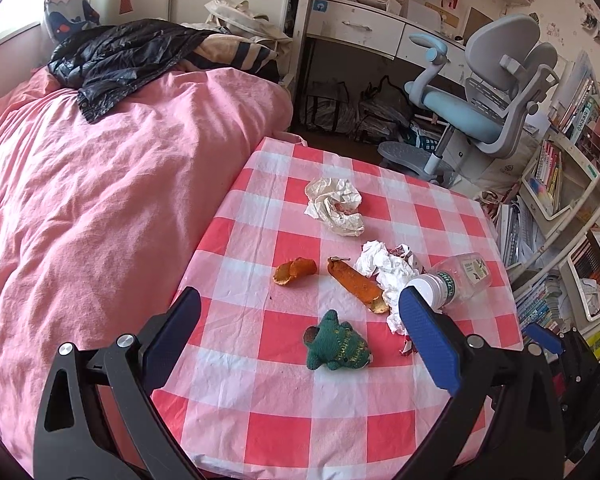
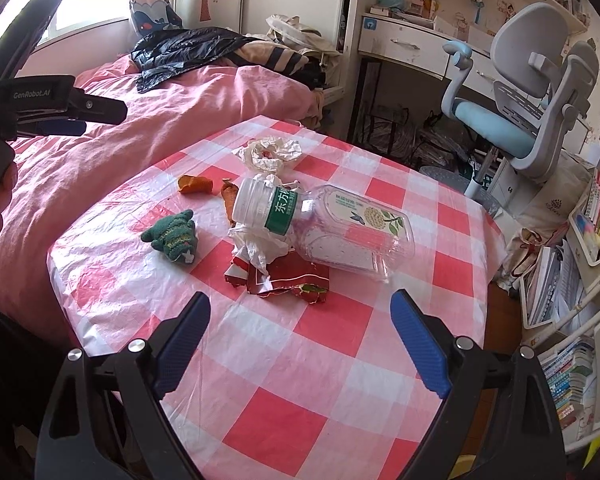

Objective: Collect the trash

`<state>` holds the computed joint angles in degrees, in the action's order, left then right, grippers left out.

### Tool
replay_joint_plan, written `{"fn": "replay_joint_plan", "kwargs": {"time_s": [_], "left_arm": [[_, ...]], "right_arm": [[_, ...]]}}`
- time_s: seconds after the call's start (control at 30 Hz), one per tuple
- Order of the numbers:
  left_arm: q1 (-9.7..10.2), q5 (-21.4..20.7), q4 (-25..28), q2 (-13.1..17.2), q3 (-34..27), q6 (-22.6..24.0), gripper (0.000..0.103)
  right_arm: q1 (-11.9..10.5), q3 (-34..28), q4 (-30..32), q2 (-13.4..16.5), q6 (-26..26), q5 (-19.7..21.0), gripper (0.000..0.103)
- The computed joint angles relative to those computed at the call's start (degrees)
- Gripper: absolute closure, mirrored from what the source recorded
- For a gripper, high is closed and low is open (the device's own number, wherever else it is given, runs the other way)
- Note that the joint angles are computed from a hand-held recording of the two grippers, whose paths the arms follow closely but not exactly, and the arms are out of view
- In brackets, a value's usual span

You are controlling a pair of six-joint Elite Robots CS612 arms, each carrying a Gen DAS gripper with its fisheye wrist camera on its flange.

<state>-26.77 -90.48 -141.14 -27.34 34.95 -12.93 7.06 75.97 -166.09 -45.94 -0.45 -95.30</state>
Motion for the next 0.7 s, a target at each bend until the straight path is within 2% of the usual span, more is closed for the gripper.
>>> {"fn": "replay_joint_plan", "kwargs": {"time_s": [0.3,0.47,0.6,0.7], "left_arm": [[0.00,0.0,0.1,0.0,0.0,0.3,0.007],[0.57,0.0,1.2,0.3,0.0,0.7,0.007],[1.42,-0.1,5.1,1.6,-2.2,-0.8,0.007],[1.94,-2.1,6.3,2.4,-3.8,-2.8,0.007]], "right_arm": [[0.0,0.0,-0.1,0.0,0.0,-0.1,0.014],[-0.2,0.4,-2.2,-0.1,-0.3,-1.2,0.012],[-0.5,-2.1,0.9,0.6,-5.5,-2.5,0.012],[-0.6,-5.7,4.2,1.9,-12.7,-3.0,0.012]]}}
